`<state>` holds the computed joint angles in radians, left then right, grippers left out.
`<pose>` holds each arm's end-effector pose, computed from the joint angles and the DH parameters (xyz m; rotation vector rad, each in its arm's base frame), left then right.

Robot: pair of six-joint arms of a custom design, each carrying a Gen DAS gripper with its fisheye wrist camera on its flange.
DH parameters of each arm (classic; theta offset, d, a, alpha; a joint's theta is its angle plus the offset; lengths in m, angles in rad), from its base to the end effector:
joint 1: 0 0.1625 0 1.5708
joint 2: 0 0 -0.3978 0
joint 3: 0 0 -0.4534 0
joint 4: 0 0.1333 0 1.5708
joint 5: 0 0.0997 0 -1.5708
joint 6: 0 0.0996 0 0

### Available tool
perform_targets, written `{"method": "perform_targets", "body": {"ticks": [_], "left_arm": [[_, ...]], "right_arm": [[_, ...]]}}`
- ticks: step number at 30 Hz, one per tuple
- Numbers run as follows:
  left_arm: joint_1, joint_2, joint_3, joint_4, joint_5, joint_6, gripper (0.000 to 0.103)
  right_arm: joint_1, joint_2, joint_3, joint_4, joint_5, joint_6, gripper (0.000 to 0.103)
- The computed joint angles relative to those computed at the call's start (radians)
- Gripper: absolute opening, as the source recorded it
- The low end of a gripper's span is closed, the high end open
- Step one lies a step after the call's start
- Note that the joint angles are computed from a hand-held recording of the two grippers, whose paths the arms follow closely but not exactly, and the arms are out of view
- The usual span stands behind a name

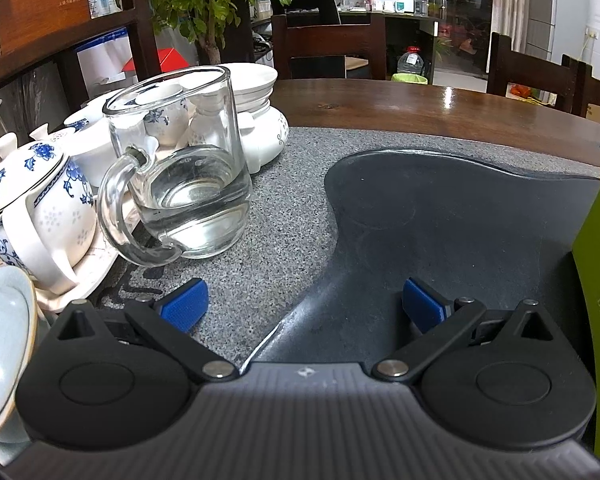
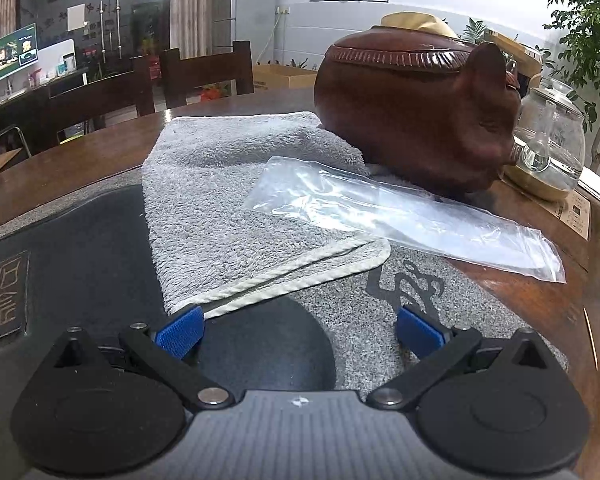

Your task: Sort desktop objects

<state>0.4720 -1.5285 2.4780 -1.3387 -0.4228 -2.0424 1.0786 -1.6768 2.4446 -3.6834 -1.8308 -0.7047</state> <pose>-0.1482 -0.3273 0.0835 -0.1166 1.8609 -1.1059 -0.0942 -0.4036 0.3188 0.0049 -1.9444 1.1297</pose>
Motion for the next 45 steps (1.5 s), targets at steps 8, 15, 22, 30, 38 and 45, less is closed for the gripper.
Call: {"method": "perform_targets", "body": {"ticks": [8,15,22,30,38,45], "left_arm": [[0.001,0.004,-0.001,-0.002,0.001,0.000,0.103],[0.000,0.004,-0.001,-0.002,0.001,0.000,0.103],[0.012,0.009,-0.019,0.061,-0.004,-0.074,0.103],[0.021,0.021,-0.037,0.108,-0.010,-0.132,0.103],[0.039,0.043,-0.074,0.214,-0.030,-0.264,0.103],[0.047,0.071,-0.103,0.270,-0.049,-0.351,0.103]], "right_arm": [[-0.001,-0.003,0.008,-0.007,0.002,-0.001,0.103],[-0.002,-0.004,0.011,-0.010,0.003,-0.001,0.103],[-0.002,-0.001,0.005,-0.007,0.002,-0.001,0.103],[-0.001,0.003,-0.001,-0.004,0.001,-0.001,0.103],[0.000,0.008,-0.010,0.000,0.000,0.000,0.103],[0.002,0.013,-0.019,0.004,-0.002,0.000,0.103]]}}
